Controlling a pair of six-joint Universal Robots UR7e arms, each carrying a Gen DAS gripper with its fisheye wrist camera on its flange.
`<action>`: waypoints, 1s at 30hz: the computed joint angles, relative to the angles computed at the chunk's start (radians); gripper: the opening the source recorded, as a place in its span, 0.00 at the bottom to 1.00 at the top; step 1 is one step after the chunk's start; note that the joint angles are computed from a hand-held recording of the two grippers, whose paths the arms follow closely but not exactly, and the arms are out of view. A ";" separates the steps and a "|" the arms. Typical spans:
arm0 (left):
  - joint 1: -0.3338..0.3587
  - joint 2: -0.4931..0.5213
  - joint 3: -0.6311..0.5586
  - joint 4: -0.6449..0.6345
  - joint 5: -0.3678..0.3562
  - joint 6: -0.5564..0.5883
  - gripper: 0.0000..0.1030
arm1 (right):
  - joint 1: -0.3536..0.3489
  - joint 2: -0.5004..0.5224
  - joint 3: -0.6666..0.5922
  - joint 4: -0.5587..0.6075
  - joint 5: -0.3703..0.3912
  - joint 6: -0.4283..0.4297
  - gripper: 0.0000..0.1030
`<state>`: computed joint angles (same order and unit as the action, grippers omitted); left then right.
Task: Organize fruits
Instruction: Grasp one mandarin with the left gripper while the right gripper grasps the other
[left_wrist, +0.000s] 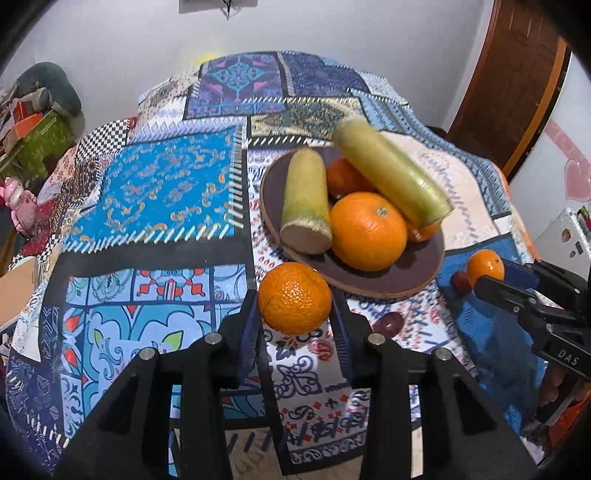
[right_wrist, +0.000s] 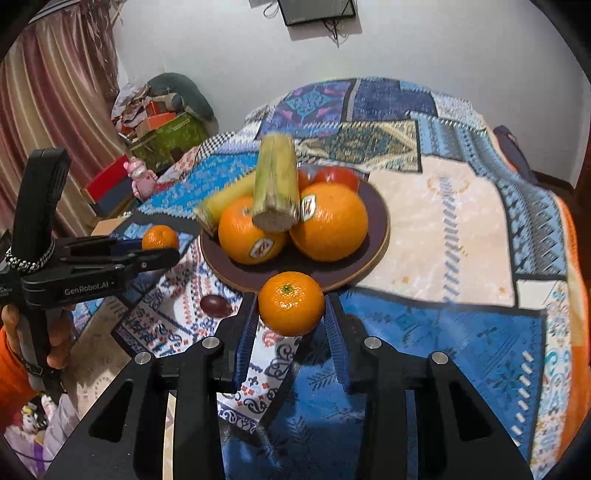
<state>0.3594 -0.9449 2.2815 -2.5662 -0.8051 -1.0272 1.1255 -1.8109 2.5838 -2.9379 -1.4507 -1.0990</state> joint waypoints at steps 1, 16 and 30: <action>-0.005 -0.005 -0.002 0.001 0.002 0.000 0.36 | 0.003 -0.005 0.000 -0.003 0.002 -0.001 0.33; 0.017 0.052 -0.105 -0.057 0.031 0.122 0.36 | 0.047 0.073 -0.042 -0.070 -0.014 -0.002 0.33; 0.092 0.107 -0.162 -0.124 0.030 0.226 0.36 | 0.066 0.160 -0.052 -0.079 -0.057 -0.015 0.33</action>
<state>0.4510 -0.8382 2.1191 -2.6902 -0.7751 -0.8008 1.1912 -1.6506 2.5314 -3.0166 -1.5076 -1.1137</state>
